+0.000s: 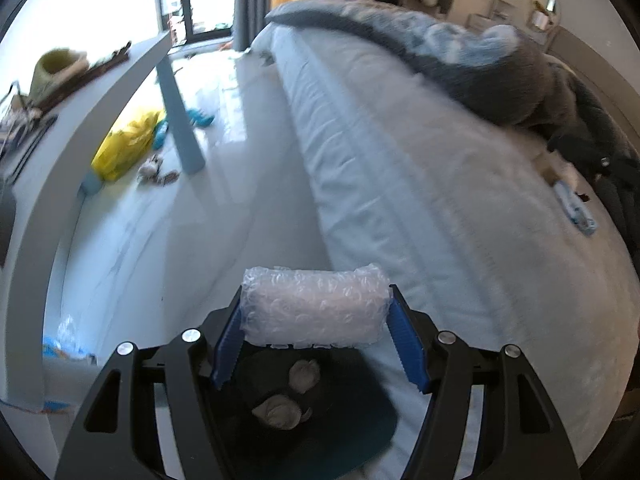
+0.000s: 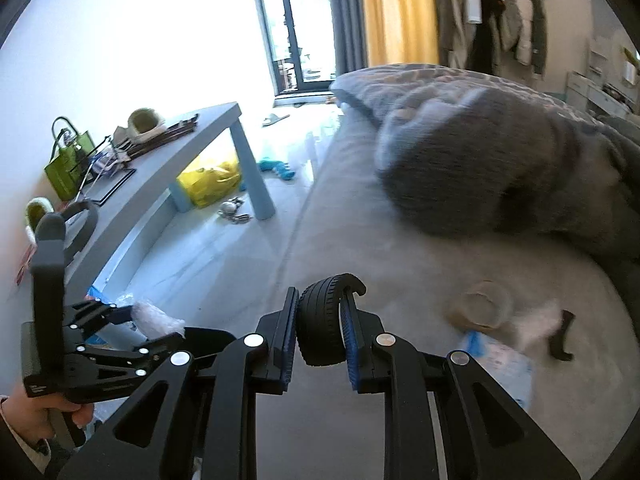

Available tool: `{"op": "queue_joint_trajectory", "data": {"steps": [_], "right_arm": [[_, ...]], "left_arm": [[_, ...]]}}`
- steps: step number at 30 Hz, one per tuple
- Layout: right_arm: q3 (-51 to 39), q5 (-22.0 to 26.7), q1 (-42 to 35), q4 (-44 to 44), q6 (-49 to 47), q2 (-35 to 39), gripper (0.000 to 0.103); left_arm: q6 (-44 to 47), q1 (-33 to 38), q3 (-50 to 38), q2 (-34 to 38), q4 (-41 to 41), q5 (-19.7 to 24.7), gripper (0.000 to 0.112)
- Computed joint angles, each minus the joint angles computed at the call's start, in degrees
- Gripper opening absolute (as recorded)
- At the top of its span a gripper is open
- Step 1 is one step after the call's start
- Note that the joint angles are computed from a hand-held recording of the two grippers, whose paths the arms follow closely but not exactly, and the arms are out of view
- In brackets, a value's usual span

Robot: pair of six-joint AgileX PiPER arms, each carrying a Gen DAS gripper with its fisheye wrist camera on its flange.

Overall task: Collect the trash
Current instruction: 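Carry the bubble-wrap roll and black piece to the black bin and release both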

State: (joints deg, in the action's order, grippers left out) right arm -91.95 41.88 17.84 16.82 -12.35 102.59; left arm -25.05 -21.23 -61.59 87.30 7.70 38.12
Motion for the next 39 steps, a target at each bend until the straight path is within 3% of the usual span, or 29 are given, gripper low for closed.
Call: {"op": "queue_joint_trajectory", "data": {"steps": [9, 25, 30, 39], "right_arm": [[-5.46, 2.05, 6.30, 0.64, 1.77, 4.61, 0.021], [-14.89, 7.83, 15.80, -1.61, 5.50, 15.07, 0.021], [-18.47, 10.57, 17.38, -2.26, 6.42, 18.90, 0.021], [-23.28, 13.81, 19.12, -3.52, 8.06, 24.44, 0.021]], "left_arm": [[10.81, 8.98, 5.31, -0.88, -8.92, 2.53, 0.069], [26.17, 17.78, 12.78, 5.53, -20.14, 6.32, 0.069], [28.54, 17.64, 13.87, 5.31, -20.61, 7.51, 0.082], [34.32, 23.14, 15.46, 0.36, -22.64, 9.24, 0.084]]}}
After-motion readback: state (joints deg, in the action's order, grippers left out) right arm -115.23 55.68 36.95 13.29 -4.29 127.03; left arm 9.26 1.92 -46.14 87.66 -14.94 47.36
